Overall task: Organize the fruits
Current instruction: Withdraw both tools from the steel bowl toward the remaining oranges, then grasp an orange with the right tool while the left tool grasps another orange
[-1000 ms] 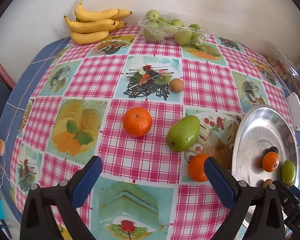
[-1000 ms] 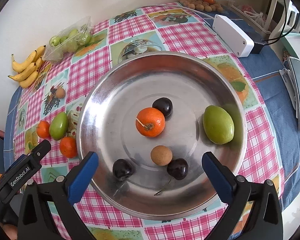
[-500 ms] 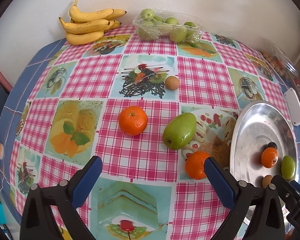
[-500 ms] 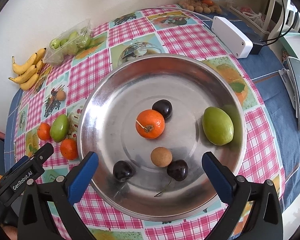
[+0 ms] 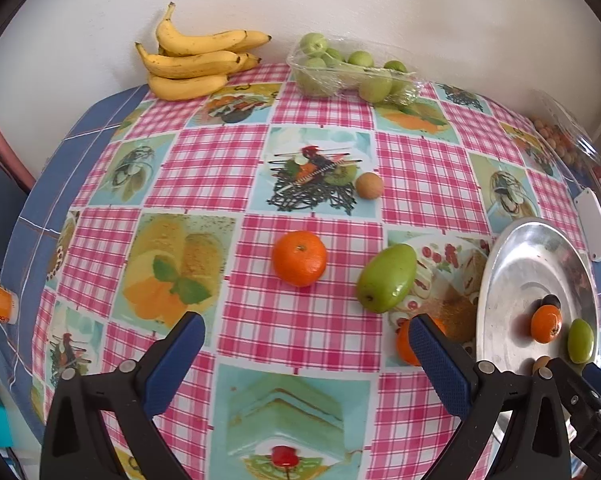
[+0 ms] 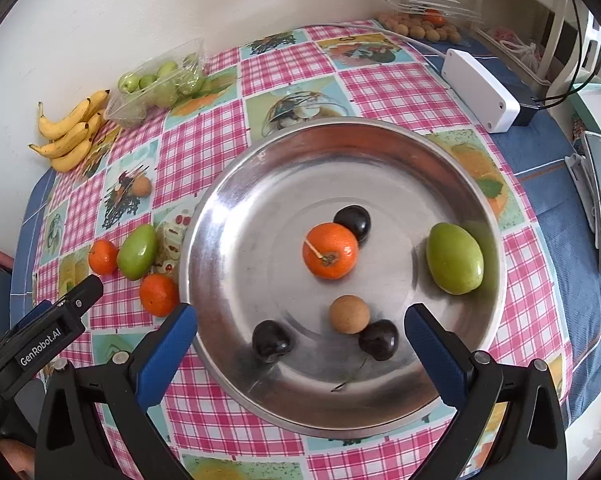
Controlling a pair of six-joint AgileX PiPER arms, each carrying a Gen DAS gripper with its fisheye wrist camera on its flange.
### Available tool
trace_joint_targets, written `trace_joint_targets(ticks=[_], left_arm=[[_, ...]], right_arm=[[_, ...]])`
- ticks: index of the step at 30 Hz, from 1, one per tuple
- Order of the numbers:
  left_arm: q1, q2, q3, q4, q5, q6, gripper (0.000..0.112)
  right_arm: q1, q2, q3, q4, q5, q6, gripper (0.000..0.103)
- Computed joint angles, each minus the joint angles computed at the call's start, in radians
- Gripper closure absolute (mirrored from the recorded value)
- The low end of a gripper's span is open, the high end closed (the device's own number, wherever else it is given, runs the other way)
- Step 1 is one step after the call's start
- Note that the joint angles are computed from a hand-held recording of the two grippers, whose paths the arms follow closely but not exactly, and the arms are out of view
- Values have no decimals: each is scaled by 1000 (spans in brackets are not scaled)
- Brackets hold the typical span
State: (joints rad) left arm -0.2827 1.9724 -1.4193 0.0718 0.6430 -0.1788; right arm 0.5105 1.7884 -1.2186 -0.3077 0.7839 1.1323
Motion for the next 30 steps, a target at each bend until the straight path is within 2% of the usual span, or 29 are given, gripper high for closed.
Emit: trace_joint_targets(ticks=[5,20,30], left_arm=[[21,-16,6,24,-12,25,9],[230,10,-54,-149,20,176,9],[302,34,-73,-226,25,234,9]], right_arm=[[15,26,-35,16,-4,7,0],[92,172,-246,39,29,-13,0],[134,272,-395,44,43,-76,0]])
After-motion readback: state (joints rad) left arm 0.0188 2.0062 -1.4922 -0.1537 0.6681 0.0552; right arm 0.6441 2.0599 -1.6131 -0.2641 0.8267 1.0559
